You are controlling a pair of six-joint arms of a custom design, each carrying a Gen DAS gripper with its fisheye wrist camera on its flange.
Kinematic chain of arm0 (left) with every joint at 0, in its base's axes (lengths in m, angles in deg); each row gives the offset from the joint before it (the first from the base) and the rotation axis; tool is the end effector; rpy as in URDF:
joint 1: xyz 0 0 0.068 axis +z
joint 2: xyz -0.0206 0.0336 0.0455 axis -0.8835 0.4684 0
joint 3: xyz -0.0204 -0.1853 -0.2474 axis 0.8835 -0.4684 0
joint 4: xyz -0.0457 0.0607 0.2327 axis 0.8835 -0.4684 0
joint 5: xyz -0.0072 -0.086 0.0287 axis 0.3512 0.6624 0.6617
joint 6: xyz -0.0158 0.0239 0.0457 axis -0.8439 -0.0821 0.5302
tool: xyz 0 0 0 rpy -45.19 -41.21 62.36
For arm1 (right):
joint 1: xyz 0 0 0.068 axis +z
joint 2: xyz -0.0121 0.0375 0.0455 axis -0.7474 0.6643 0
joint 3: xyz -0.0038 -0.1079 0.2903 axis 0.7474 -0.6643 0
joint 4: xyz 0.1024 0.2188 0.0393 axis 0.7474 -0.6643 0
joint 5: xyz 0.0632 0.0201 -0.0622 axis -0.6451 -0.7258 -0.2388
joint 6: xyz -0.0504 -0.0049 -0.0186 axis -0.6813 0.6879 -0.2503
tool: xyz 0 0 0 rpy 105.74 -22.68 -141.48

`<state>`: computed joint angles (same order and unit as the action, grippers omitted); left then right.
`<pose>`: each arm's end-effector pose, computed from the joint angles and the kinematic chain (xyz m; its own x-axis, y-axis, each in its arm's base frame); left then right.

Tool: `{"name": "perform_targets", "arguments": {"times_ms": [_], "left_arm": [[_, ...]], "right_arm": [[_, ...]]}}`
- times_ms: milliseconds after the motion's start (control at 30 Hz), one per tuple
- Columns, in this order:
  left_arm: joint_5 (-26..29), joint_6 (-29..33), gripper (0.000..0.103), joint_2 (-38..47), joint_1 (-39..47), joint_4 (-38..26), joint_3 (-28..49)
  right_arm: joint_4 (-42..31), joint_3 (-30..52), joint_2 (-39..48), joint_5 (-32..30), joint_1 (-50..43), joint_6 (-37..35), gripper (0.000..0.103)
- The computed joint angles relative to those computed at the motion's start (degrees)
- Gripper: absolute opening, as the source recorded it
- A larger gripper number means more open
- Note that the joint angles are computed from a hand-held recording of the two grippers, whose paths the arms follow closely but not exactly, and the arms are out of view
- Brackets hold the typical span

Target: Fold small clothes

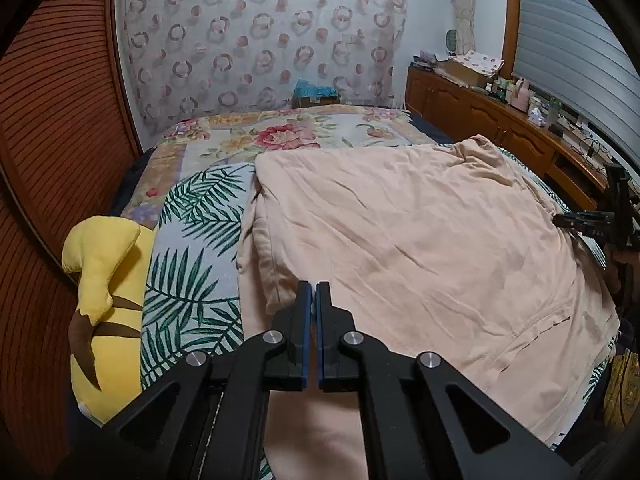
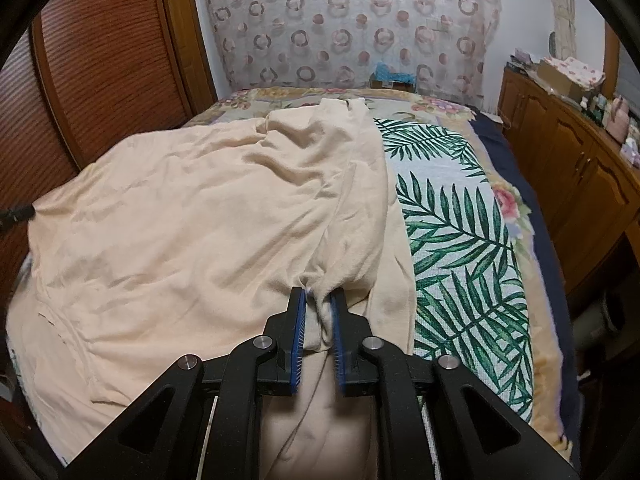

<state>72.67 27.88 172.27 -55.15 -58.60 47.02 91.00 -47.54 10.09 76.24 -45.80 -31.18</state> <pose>0.3934 0.0311 0.1377 -0.6110 0.3473 -0.7114 0.5255 0.8500 -0.0363 0.2264 0.0095 0.1648 -0.6779 0.0841 -0.7304 0.0481 0.9964 0.0701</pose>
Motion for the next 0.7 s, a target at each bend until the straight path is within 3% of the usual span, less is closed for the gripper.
{"name": "perform_targets", "arguments": {"times_ms": [167,233,300,700], "left_arm": [[0.2,-0.3,0.003,0.6,-0.3,0.2,0.0],[0.5,-0.7,0.003,0.3,-0.4,0.4,-0.2],[0.9,-1.2,0.003,-0.1,-0.3,0.8,-0.4],[5.8,-3.4,0.003,-5.7,2.2,3.8,-3.2]], "right_arm": [[-0.7,0.9,-1.3,-2.3,-1.5,-0.5,0.015],[-0.5,1.1,-1.4,-2.6,-1.5,-0.9,0.007],[1.0,0.5,-2.6,-3.5,-1.5,-2.0,0.006],[-1.2,-0.9,-10.7,1.5,1.6,-4.0,0.002]]}}
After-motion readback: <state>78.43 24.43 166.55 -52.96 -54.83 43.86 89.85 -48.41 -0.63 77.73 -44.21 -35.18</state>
